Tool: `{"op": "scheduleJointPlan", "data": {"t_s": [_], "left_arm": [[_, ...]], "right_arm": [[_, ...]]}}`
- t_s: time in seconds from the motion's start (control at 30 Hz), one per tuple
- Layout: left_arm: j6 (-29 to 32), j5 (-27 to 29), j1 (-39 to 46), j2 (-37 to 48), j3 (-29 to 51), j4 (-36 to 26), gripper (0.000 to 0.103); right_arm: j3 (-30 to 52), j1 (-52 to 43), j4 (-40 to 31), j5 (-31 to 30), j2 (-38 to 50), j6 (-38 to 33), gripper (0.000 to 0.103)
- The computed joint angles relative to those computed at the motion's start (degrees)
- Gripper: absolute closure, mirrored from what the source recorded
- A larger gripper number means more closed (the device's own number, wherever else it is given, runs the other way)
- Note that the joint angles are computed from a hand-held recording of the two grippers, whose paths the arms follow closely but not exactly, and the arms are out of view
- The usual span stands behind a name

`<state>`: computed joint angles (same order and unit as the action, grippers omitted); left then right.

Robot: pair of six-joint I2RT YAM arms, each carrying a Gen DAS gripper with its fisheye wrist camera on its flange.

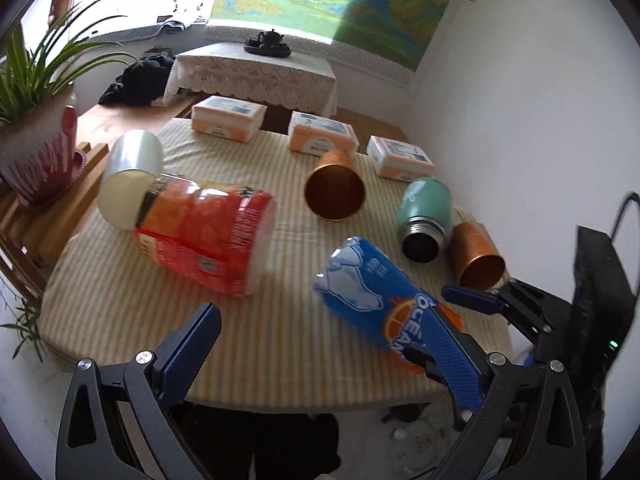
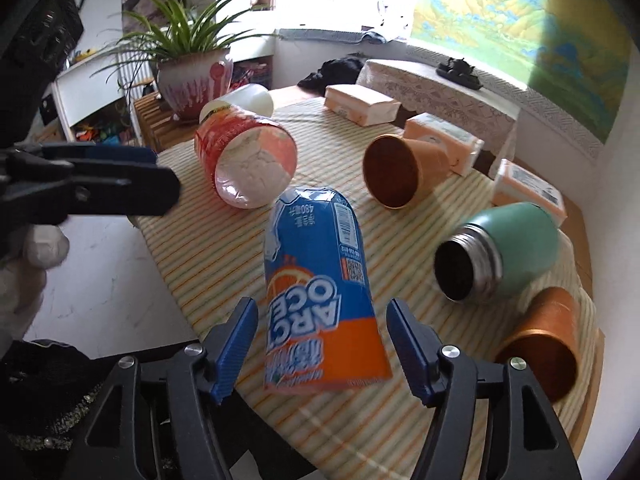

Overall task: Flip cup upside down
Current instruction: 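Close the left tool on the blue bottle while the right tool opens and releases it, then rotate the held bottle with the left tool until its cap points down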

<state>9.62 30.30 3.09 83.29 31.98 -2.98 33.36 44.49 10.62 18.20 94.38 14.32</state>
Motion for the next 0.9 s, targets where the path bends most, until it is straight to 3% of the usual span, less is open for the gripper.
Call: {"op": "scheduleJointPlan", "data": {"t_s": [0.27, 0.53, 0.7, 0.9], "left_arm": [[-11.3, -3.4, -9.2, 0.6, 0.9, 1.2, 0.002], [-23.8, -9.1, -18.0, 9.3, 5.9, 2.0, 0.006], [-28.6, -9.6, -19.0, 14.0, 9.1, 1.0, 0.010], [-31.1, -9.6, -19.6, 18.5, 12.4, 0.7, 0.016]], "right_arm": [[-17.1, 8.2, 5.4, 12.4, -17.2, 14.0, 0.033], [-22.0, 15.0, -4.0, 22.1, -26.0, 26.0, 0.033], [-24.0, 15.9, -5.6, 23.7, -28.8, 28.4, 0.033], [-27.0, 13.5, -2.0, 22.3, -29.5, 27.9, 0.033]]}}
